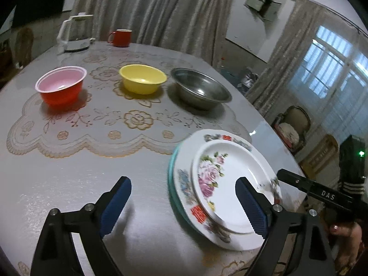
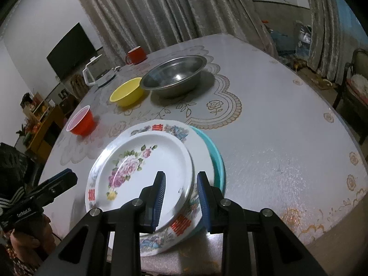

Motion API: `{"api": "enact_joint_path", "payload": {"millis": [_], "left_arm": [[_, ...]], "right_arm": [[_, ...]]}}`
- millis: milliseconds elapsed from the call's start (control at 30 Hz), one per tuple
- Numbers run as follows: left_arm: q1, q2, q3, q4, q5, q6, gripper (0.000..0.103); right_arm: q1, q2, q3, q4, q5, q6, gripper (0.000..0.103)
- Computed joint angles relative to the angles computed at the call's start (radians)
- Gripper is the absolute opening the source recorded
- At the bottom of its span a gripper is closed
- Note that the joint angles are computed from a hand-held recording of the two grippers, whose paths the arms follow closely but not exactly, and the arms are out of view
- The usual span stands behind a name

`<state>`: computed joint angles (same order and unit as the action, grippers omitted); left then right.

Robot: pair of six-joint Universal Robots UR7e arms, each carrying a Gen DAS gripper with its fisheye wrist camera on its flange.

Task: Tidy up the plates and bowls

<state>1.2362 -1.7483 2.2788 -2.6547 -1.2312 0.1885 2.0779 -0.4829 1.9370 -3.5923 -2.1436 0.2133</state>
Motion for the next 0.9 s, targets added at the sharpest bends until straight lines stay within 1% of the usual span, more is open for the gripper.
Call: {"api": "enact_joint_path", "payload": {"millis": [167,233,333,400,467,567,667,733,800,900], "left_arm": [[0.010,0.021,-0.037,0.019,0.010,-0.038,0.099],[0.010,0.035,-0.052,0.024,0.018,-0.041,0.101],[0.004,0.061,-0.082,0.030,0.037,-0.034,0.101],[0.000,0.078,-0.099,0.017,0.047,-0.025,0.101],[-0.003,0.103,-0.123,0.004,0.046,-0.007,0.101],[-0.004,0.143,-0.163,-0.007,0.047,0.009,0.101],[-0.001,0.184,-0.203,-0.008,0.046,0.010,0.101],[0.000,0.218,-0.233,-0.002,0.049,0.009,0.101],[0.002,0.253,-0.263,0.002,0.050,0.008,0.101],[0.003,0.302,-0.303,0.007,0.056,0.004,0.101]], "right_arm": [[-0.026,-0.017,0.008,-0.025,0.014,0.024,0.032],[-0.035,-0.020,0.003,-0.043,0.014,0.016,0.038],[-0.049,-0.021,-0.026,-0.045,-0.002,-0.028,0.039],[-0.063,-0.017,-0.054,-0.052,0.002,-0.080,0.039],[-0.079,-0.019,-0.076,-0.043,0.012,-0.100,0.039],[-0.113,-0.021,-0.121,-0.012,0.045,-0.116,0.040],[-0.139,-0.026,-0.162,0.038,0.067,-0.107,0.047],[-0.154,-0.033,-0.177,0.064,0.095,-0.101,0.055],[-0.170,-0.037,-0.208,0.106,0.123,-0.100,0.057],[-0.178,-0.034,-0.249,0.155,0.127,-0.119,0.058]]}}
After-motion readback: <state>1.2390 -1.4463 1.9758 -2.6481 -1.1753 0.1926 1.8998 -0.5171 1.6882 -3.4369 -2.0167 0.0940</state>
